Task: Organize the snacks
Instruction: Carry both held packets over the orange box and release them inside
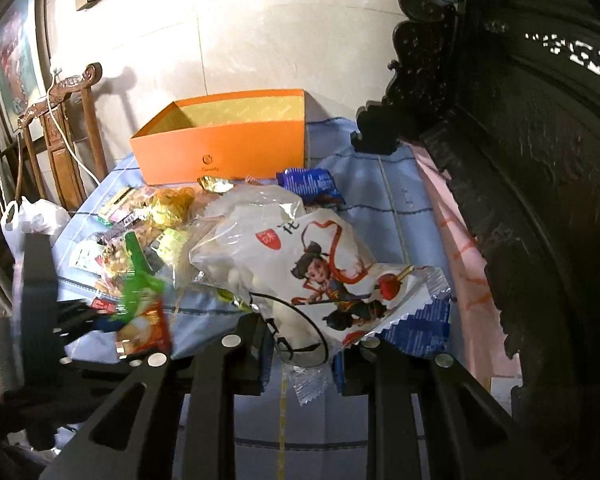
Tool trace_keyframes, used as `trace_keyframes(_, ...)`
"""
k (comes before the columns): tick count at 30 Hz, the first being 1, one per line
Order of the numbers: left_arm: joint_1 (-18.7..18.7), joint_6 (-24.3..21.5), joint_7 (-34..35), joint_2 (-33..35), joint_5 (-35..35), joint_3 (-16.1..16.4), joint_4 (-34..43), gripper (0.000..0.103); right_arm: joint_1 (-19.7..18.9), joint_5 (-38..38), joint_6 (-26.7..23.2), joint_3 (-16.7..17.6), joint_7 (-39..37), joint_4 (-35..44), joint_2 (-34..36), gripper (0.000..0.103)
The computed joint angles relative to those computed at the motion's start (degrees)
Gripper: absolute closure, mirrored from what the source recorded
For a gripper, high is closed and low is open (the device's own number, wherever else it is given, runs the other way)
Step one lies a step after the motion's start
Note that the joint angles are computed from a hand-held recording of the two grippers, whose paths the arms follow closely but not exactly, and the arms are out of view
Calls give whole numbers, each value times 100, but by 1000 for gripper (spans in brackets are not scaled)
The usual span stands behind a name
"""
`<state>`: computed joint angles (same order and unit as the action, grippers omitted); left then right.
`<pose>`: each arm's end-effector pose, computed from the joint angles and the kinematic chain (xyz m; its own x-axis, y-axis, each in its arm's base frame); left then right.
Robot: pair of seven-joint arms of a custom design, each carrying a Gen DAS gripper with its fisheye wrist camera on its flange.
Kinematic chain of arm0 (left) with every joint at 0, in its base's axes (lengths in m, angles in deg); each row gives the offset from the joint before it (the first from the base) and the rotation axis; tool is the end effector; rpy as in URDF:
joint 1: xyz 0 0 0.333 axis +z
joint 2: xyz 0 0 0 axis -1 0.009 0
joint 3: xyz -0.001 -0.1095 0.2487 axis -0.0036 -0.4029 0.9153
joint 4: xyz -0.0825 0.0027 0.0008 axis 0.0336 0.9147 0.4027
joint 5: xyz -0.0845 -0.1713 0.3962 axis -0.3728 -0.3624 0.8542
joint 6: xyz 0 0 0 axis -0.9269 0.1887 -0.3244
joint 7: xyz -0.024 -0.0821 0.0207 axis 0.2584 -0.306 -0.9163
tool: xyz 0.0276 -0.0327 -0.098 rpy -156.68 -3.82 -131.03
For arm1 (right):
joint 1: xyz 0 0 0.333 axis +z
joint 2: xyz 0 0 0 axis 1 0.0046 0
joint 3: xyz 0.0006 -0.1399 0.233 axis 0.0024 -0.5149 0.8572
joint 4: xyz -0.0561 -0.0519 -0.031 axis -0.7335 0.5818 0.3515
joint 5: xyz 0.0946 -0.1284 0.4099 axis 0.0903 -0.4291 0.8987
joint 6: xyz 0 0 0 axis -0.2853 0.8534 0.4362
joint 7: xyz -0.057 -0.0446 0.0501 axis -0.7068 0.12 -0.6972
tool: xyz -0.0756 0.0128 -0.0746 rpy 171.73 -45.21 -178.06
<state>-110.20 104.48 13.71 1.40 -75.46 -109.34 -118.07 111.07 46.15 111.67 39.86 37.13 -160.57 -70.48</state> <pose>0.3914 -0.3478 0.4211 -0.0441 -0.9964 0.0724 -0.8630 0.0015 -0.5052 0.4354 0.1347 0.4706 0.5085 -0.8610 -0.0119 -0.6464 -0.3726 -0.6659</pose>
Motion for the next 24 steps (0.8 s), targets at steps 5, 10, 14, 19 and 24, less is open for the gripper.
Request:
trace_keyframes(5, -104, -569, 232, -960, -263, 175, -355, 52, 220, 172, 221, -68, -137, 182, 109, 80)
trace_keyframes(10, 472, -719, 211, -1328, 196, 160, -323, 52, 725, 671, 636, -230, -471, 910, 948, 80)
trace_keyframes(14, 1030, -594, 284, -1233, 675, 198, -120, 52, 991, 1276, 850, -228, -781, 1820, 1875, 80)
trace_keyframes(19, 1547, -224, 517, -680, 1050, 358, 343, 52, 874, 1714, 948, 50, -1032, 2933, 2931, 80)
trace_keyframes(24, 1953, 122, 749, 434, 1619, 469, 1303, 52, 574, 1674, 730, 377, -1107, 4438, 4273, 80)
